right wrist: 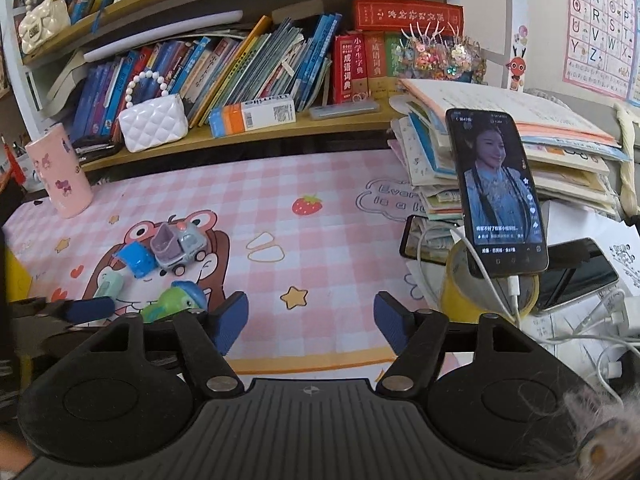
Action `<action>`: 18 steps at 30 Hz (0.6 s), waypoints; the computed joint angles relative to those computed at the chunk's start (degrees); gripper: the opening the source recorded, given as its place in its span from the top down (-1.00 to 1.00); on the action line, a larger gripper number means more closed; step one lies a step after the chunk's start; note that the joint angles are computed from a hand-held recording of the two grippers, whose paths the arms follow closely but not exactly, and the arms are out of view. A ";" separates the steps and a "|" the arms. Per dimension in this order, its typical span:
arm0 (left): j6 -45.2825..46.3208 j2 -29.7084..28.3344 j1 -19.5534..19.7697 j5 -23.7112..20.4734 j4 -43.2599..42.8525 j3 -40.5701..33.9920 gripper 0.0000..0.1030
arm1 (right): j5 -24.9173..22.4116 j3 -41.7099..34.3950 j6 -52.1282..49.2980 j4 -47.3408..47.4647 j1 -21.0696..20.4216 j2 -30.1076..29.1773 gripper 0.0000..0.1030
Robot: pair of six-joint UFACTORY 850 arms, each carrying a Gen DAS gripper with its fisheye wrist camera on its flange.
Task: Organize objects
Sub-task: 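Grasp the green toy with the left gripper while the right gripper grasps the purple truck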
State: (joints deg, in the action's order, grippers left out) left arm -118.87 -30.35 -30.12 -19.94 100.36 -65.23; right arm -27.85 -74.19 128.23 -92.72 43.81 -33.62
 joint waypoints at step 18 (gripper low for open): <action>-29.07 14.61 4.72 2.84 16.28 16.12 0.25 | 8.01 -5.11 2.98 -9.26 -0.80 -4.72 -0.42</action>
